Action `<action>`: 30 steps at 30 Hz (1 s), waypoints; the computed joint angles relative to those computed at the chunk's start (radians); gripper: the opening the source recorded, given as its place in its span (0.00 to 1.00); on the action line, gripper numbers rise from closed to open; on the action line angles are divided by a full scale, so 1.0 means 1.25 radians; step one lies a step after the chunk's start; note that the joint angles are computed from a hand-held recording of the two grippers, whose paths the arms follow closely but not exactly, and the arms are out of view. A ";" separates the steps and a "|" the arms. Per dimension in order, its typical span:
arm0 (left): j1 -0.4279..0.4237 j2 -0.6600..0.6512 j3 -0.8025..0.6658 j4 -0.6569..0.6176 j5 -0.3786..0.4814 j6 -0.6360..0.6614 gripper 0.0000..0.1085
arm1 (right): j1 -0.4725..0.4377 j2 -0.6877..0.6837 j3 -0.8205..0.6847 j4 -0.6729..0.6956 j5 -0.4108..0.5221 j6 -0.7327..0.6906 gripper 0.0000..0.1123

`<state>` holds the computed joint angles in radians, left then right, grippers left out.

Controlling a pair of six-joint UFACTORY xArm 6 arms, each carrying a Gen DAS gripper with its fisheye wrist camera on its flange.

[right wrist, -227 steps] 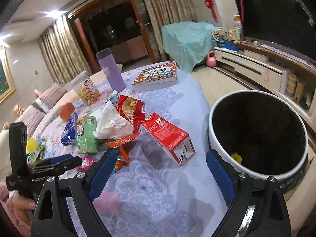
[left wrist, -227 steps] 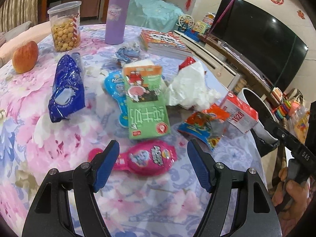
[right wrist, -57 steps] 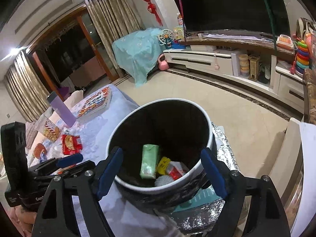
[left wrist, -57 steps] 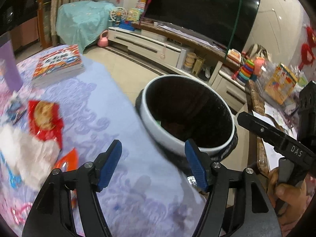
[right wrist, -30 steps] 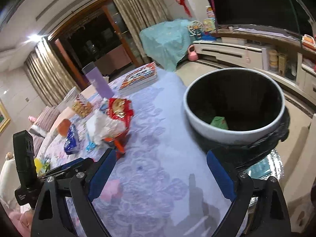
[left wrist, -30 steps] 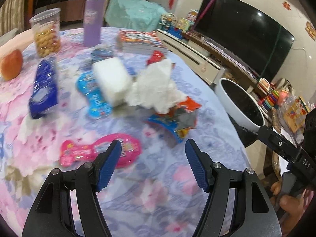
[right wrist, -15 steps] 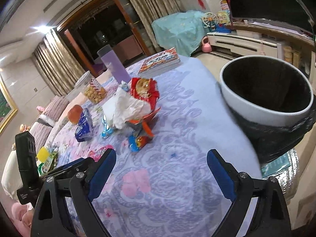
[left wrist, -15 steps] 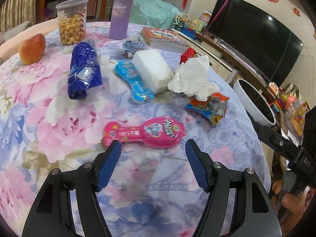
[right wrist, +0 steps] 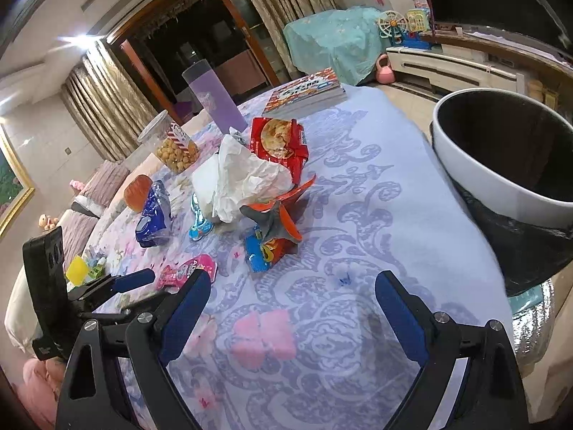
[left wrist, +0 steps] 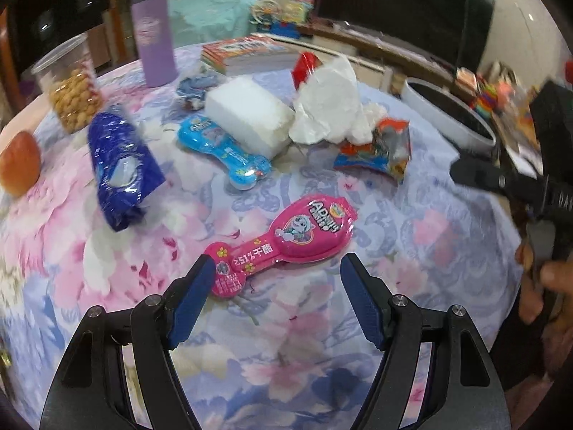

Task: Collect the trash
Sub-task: 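Grasp the orange wrapper with the right tool while the left tool grasps the pink candy toy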

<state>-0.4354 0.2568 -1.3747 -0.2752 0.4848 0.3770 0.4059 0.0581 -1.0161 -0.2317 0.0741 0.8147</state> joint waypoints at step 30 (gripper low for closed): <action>-0.022 0.012 -0.030 -0.146 0.032 0.086 0.03 | 0.010 0.075 -0.072 0.245 0.012 -0.250 0.22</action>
<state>-0.4629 0.2720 -1.4127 -0.4578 0.5245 0.4844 0.4187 0.1523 -1.1062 0.0741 0.0888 0.5026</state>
